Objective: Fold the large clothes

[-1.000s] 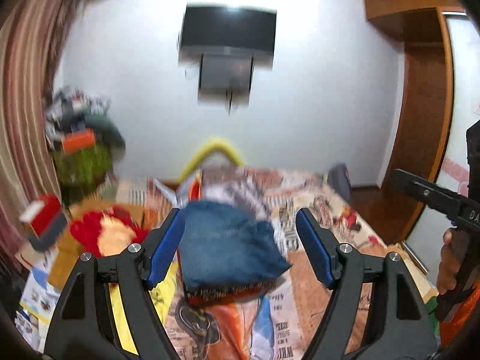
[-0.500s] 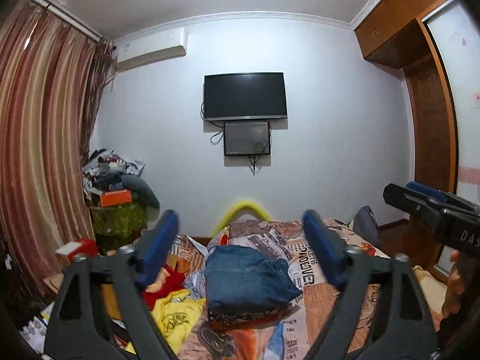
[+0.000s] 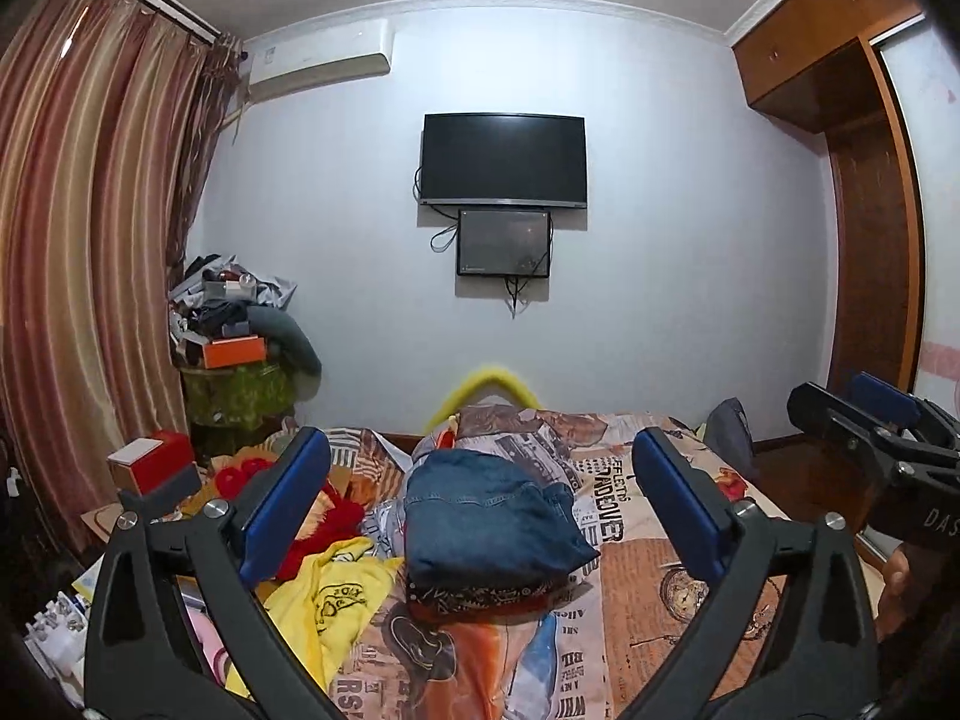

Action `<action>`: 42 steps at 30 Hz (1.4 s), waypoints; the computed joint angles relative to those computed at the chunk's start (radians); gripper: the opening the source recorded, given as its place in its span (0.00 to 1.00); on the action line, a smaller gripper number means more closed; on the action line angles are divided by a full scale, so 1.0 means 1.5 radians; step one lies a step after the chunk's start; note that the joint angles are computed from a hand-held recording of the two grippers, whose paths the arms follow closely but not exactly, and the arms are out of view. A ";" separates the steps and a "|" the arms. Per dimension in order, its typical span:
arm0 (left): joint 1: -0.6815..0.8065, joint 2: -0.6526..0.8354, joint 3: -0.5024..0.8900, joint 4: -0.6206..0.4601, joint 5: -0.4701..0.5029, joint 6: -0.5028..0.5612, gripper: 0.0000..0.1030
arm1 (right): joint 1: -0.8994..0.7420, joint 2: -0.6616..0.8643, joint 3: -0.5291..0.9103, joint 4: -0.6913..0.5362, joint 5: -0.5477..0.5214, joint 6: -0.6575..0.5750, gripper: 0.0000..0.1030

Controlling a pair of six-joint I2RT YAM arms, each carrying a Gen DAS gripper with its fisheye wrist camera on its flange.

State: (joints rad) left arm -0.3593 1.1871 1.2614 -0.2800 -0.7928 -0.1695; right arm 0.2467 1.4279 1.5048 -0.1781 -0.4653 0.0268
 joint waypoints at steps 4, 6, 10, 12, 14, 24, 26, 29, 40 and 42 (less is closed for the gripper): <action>-0.005 -0.001 -0.005 -0.001 -0.005 -0.003 0.98 | -0.001 -0.007 -0.006 -0.006 0.001 -0.011 1.00; -0.003 -0.002 -0.005 0.000 -0.002 -0.005 0.98 | -0.003 -0.013 -0.015 -0.005 -0.001 -0.014 1.00; 0.003 -0.007 -0.011 0.003 0.009 -0.004 0.99 | -0.004 -0.017 -0.017 -0.007 -0.006 -0.015 1.00; 0.002 -0.008 -0.014 0.007 0.005 0.000 0.99 | -0.005 -0.019 -0.018 -0.009 -0.007 -0.014 1.00; 0.004 -0.007 -0.016 0.008 0.006 0.000 0.99 | -0.007 -0.018 -0.015 -0.014 -0.013 -0.016 1.00; 0.006 0.003 -0.008 -0.001 0.003 -0.006 0.99 | 0.002 -0.029 -0.018 -0.030 0.001 -0.037 1.00; 0.006 0.002 -0.007 -0.001 0.005 -0.005 0.99 | 0.002 -0.031 -0.015 -0.039 0.001 -0.040 1.00; 0.006 0.004 -0.005 -0.003 0.003 -0.005 0.99 | 0.001 -0.032 -0.015 -0.043 0.001 -0.039 1.00; 0.009 0.008 -0.004 -0.009 0.010 -0.010 0.99 | -0.015 -0.022 0.000 -0.059 -0.018 -0.019 1.00; 0.008 0.009 -0.004 -0.011 0.012 -0.011 0.99 | -0.018 -0.020 0.003 -0.059 -0.020 -0.016 1.00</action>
